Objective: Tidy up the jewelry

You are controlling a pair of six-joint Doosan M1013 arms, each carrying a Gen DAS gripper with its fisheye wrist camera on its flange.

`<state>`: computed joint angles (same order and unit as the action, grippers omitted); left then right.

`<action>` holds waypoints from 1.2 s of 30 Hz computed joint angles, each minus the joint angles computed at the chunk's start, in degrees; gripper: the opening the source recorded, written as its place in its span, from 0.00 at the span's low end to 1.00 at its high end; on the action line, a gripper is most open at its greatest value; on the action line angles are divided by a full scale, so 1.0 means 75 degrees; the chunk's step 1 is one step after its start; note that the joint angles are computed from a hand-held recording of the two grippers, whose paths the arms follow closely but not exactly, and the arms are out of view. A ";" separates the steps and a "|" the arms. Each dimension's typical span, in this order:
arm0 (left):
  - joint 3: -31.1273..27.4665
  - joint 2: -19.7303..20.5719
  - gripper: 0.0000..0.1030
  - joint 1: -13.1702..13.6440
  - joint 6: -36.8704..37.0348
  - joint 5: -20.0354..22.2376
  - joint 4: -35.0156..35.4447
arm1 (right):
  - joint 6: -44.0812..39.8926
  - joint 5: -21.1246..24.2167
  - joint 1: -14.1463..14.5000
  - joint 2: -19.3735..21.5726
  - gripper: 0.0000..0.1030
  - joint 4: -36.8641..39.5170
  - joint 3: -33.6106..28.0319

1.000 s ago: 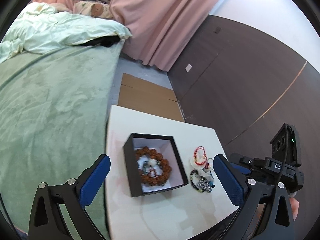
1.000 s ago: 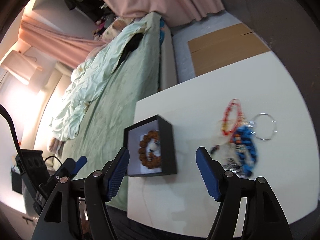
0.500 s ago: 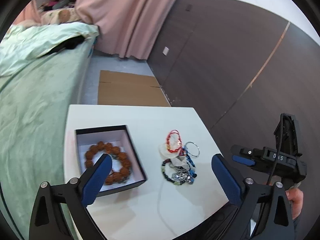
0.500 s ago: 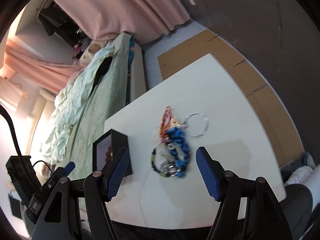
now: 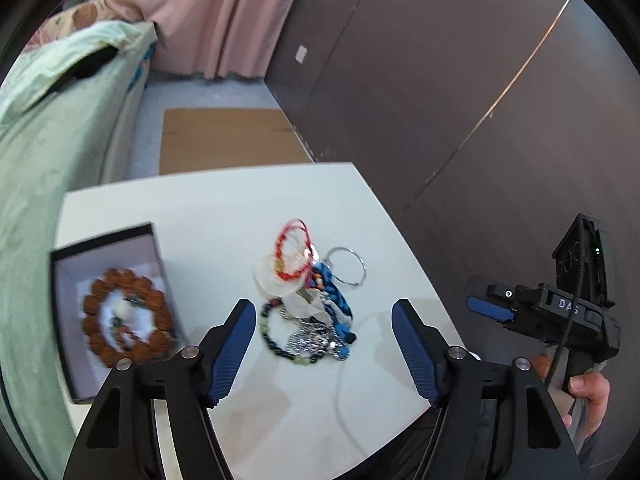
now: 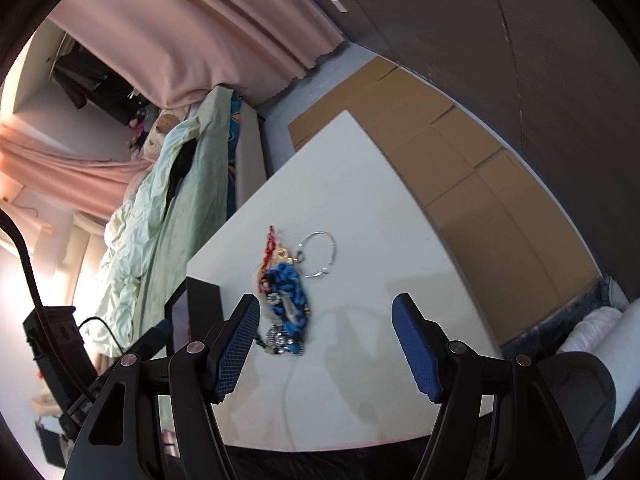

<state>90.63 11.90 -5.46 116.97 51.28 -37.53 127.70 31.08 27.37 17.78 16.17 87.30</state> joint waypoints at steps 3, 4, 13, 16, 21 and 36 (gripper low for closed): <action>-0.0039 0.0099 0.65 -0.0165 -0.0128 0.0027 0.0223 | 0.0033 -0.0069 -0.0059 -0.0056 0.68 0.0086 0.0144; -0.0058 0.0132 0.64 -0.0218 -0.0176 0.0037 0.0317 | 0.0043 -0.0084 -0.0079 -0.0071 0.68 0.0110 0.0183; -0.0216 0.0466 0.58 -0.0529 -0.0743 0.0058 0.1121 | 0.0182 -0.0145 -0.0161 -0.0207 0.68 0.0132 0.0433; -0.0237 0.0555 0.48 -0.0623 -0.0870 0.0042 0.1442 | 0.0261 -0.0148 -0.0174 -0.0235 0.68 0.0099 0.0470; -0.0281 0.0683 0.35 -0.0678 -0.1007 0.0030 0.1780 | 0.0264 -0.0141 -0.0190 -0.0242 0.68 0.0113 0.0478; -0.0016 0.0185 0.00 -0.0382 -0.0013 -0.0588 0.0694 | -0.0309 -0.0124 -0.0121 -0.0064 0.68 0.0555 0.0234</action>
